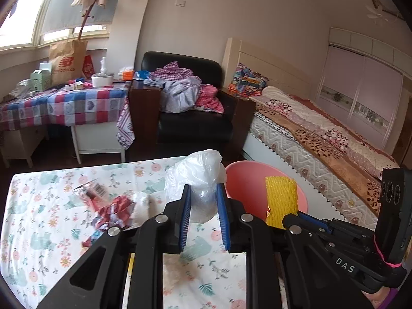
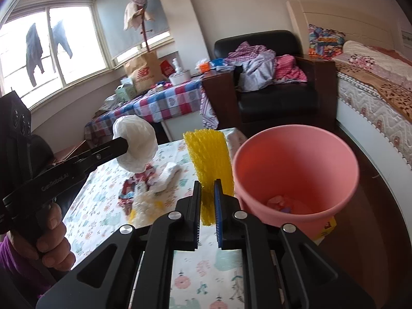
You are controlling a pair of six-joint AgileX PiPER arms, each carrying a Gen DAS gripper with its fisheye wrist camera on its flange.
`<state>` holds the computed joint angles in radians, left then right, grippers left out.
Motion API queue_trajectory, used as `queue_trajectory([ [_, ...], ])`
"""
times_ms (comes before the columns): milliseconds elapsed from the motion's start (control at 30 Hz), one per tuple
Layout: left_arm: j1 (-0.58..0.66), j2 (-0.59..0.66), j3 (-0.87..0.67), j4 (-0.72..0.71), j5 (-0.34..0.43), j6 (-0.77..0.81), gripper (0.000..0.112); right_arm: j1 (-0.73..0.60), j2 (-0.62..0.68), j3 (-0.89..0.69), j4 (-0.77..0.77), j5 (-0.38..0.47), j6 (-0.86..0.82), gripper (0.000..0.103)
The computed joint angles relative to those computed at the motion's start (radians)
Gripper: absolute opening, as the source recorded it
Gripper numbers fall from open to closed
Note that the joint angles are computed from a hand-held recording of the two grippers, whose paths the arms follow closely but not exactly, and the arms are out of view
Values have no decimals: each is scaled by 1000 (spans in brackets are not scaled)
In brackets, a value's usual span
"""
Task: Collect trash
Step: 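Carry the white bag and yellow sponge in both grippers over the pink bucket, then open both grippers to drop the bag and sponge into the bucket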
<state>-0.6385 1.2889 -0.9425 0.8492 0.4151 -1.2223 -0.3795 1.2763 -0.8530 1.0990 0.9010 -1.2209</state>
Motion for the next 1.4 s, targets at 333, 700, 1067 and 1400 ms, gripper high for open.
queue_trajectory([
  [333, -20, 130, -97, -30, -74, 30, 19, -41, 73, -34, 26, -33, -9, 10],
  [700, -35, 285, -218, -149, -112, 148, 19, -62, 158, -69, 49, -90, -20, 10],
  [1067, -46, 458, -370, -325, -80, 335, 19, -71, 270, -116, 56, -149, -20, 10],
  [1400, -49, 614, -525, -487, -10, 544, 19, -48, 376, -176, 37, -201, 15, 10],
])
